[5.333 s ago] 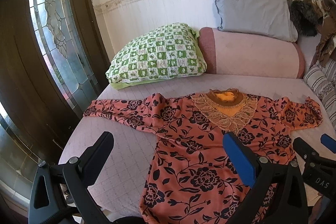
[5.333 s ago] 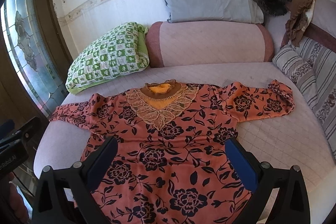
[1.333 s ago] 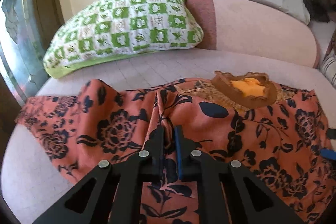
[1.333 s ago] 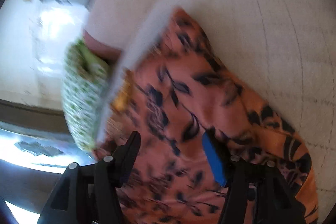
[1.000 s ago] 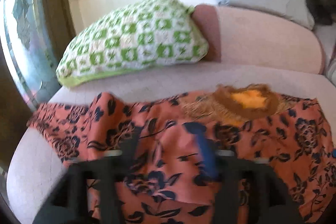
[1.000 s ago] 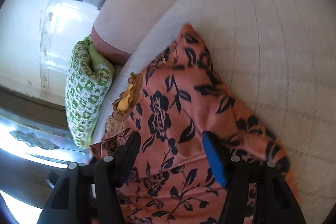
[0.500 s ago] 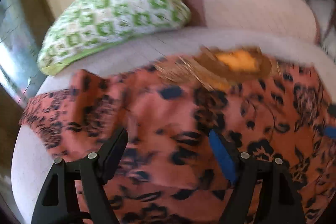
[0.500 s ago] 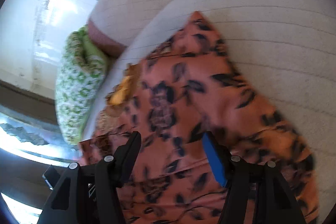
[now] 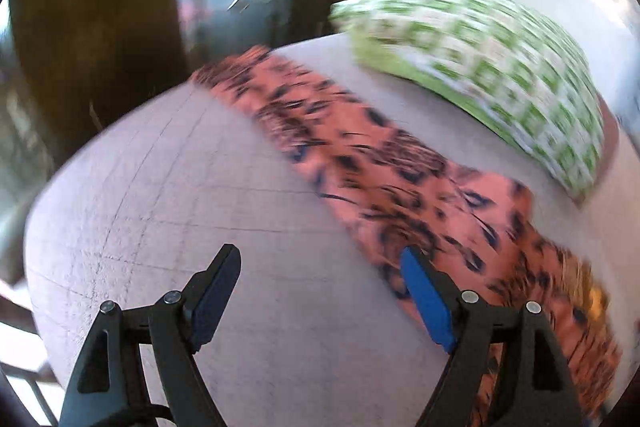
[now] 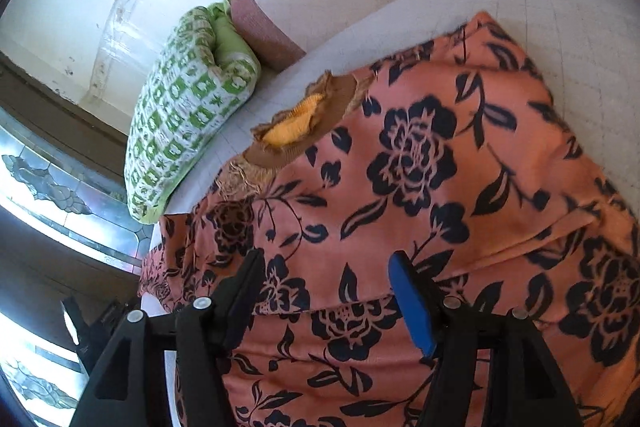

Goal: Fold small clothes

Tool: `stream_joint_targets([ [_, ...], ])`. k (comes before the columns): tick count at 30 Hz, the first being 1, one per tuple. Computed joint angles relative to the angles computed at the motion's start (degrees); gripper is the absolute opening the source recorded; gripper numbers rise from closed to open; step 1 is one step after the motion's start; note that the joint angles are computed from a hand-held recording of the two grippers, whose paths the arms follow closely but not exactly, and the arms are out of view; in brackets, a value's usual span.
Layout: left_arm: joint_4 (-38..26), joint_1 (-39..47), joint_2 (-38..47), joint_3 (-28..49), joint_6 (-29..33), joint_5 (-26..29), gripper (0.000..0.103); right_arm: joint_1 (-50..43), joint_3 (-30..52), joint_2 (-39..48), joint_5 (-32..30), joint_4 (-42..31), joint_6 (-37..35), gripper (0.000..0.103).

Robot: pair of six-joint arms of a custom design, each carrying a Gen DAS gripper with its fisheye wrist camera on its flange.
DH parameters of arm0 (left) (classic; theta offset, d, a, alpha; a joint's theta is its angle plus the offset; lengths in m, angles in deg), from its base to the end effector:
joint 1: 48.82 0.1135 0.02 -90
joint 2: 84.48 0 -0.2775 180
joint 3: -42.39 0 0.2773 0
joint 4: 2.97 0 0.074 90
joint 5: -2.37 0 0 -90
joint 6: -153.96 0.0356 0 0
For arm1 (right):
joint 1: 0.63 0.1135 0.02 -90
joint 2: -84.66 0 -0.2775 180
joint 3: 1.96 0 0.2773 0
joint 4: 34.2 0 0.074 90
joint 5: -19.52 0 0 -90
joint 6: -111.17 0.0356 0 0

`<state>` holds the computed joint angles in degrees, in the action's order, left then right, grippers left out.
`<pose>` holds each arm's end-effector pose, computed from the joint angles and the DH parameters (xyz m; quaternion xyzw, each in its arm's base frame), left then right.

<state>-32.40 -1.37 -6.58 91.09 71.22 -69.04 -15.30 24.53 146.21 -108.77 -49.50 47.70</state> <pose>0.1842 0.1838 0.1576 -0.2854 0.9073 -0.0155 0.3084 0.1795 -0.0242 0.1197 0.2086 0.8710 0.3400 0.2867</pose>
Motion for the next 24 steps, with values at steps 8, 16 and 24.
stream_joint_targets([
  [8,0.2,5.4,20.54,15.05,-7.42,11.37,0.083,5.79,0.89,4.2,4.48,3.89,0.66,0.068],
  [16,1.51,4.06,31.29,25.98,-8.22,15.58,0.08,4.98,1.74,6.98,4.43,5.75,0.11,0.068],
  [24,5.75,-0.17,36.94,30.43,-13.09,13.87,0.014,5.44,1.56,7.33,5.38,7.06,-0.56,0.068],
])
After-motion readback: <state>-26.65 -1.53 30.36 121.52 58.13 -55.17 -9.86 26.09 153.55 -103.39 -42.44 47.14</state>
